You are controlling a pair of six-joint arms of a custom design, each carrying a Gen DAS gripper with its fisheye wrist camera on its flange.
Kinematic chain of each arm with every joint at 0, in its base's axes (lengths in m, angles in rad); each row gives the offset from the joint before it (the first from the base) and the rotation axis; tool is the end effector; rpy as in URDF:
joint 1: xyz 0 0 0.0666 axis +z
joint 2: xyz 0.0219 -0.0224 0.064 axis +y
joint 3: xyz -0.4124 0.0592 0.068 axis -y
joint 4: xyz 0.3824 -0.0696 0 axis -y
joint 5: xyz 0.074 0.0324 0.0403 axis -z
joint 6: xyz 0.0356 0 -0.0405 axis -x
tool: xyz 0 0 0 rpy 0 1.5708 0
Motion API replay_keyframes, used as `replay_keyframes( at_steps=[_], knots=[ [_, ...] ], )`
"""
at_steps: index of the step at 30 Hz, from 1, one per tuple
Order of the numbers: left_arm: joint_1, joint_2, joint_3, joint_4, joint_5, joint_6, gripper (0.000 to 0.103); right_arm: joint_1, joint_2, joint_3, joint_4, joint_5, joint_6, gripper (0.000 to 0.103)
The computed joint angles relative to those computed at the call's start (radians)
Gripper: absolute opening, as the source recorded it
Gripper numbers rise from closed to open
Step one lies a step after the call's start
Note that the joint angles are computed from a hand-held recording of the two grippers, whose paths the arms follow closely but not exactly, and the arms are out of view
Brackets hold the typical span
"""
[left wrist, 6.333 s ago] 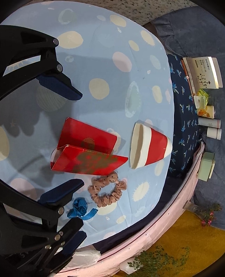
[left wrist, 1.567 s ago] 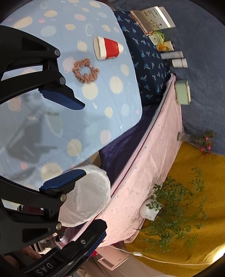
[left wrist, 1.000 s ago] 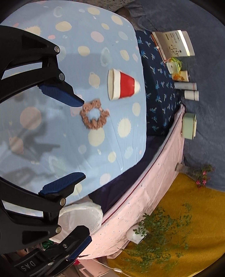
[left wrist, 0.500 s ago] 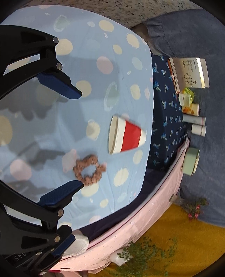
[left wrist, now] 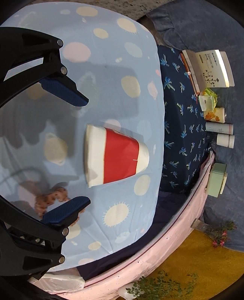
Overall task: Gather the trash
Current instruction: 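Grasp the red-and-white paper cup with the left tool while the right tool grasps the pink beaded scrunchie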
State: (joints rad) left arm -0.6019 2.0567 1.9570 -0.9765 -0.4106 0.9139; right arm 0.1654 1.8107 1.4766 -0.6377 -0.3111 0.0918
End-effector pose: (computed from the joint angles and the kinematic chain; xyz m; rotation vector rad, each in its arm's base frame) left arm 0.5894 -0.3881 0.3315 -0.5198 2.4564 -0.0559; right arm 0.5978 0.1104 0.3004 -0.4448 2.4870 0.4241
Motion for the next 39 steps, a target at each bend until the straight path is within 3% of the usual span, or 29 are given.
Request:
replay_keyframes(
  at_steps=[6, 9, 13, 16, 26, 39],
  knots=[
    [0.030, 0.076, 0.079, -0.022, 0.046, -0.015, 0.092, 0.013, 0.025, 0.016, 0.025, 0.017, 0.021, 0.040],
    [0.028, 0.093, 0.093, -0.021, 0.034, -0.031, 0.084, 0.019, 0.029, 0.016, 0.039, 0.030, 0.033, 0.033],
    [0.023, 0.089, 0.086, -0.006, 0.028, -0.041, 0.083, 0.013, 0.031, 0.015, 0.044, 0.020, 0.033, 0.017],
    [0.018, 0.079, 0.073, 0.001, 0.027, -0.030, 0.082, 0.007, 0.030, 0.017, 0.035, 0.007, 0.019, 0.013],
    [-0.036, 0.041, 0.074, -0.019, -0.001, -0.002, 0.082, -0.047, -0.064, -0.040, 0.064, -0.022, -0.010, 0.012],
    [-0.155, 0.074, 0.272, -0.116, -0.071, -0.011, 0.082, -0.184, -0.234, -0.094, 0.083, -0.093, -0.019, 0.012]
  ],
)
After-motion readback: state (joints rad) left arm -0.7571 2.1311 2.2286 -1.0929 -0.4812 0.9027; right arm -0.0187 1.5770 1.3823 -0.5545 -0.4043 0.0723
